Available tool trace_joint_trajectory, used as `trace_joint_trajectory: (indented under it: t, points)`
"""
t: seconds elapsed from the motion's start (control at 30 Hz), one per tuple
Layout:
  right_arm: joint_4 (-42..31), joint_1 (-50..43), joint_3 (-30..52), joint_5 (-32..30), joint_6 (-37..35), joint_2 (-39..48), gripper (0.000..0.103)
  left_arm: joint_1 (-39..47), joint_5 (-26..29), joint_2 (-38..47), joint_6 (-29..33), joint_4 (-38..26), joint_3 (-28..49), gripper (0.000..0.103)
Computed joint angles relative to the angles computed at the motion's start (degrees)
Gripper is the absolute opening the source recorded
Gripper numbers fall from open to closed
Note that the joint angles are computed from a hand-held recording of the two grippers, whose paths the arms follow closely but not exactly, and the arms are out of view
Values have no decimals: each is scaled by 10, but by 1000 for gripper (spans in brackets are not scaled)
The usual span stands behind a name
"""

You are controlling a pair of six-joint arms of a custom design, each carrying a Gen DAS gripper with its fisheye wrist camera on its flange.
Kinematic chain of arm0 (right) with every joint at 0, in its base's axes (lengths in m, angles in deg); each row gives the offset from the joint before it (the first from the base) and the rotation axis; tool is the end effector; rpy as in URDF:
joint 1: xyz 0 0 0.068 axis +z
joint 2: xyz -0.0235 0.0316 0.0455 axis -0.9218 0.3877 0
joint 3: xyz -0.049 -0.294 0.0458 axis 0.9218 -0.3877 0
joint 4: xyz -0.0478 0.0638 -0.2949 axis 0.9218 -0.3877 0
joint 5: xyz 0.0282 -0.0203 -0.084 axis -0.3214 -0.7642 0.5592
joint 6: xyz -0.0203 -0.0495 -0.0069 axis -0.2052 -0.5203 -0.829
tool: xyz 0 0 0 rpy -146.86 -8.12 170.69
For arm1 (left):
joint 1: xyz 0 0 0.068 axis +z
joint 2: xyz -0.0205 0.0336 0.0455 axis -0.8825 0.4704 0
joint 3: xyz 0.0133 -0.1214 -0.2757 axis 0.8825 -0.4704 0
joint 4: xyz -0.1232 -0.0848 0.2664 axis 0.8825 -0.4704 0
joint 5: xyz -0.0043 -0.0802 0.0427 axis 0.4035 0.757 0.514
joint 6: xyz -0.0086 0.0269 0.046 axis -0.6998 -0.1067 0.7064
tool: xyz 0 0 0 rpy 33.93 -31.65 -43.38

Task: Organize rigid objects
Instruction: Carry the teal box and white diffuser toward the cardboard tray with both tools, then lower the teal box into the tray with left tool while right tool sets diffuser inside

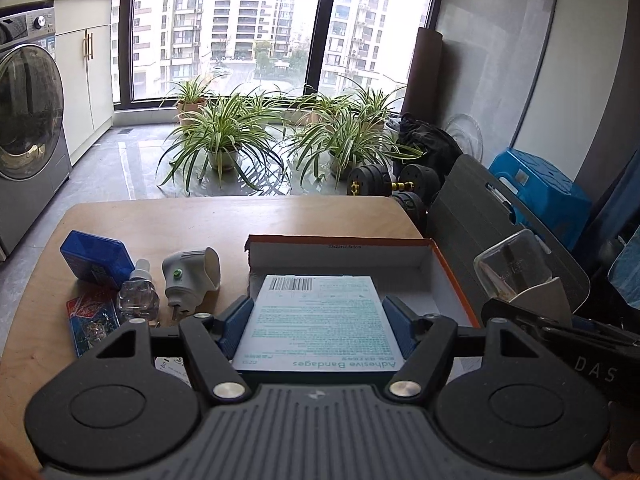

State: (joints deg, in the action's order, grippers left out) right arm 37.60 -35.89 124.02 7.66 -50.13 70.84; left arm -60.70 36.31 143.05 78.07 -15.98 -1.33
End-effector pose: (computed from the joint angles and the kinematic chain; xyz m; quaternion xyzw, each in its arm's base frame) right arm 0.2759 0.1617 0.1982 -0.0199 0.8778 0.1638 0.4497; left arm 0.2826 0.0050 0.1856 -0.0626 0.9019 -0.0372 0.4257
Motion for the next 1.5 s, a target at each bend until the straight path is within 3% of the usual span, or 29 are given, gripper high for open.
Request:
trace_joint_trajectory:
  t: [0.5,0.93,1.5]
  points:
    - [-7,-25,65,-28,-27,85,92,-15,-22,65,-1,-3,41,72]
    - [28,-37,97,-60,-48,157,92,-25,-50,116,-16,13,63,72]
    - [15,-31,127,-56,-72,181,92,-30,-85,139,-29,41,56,72]
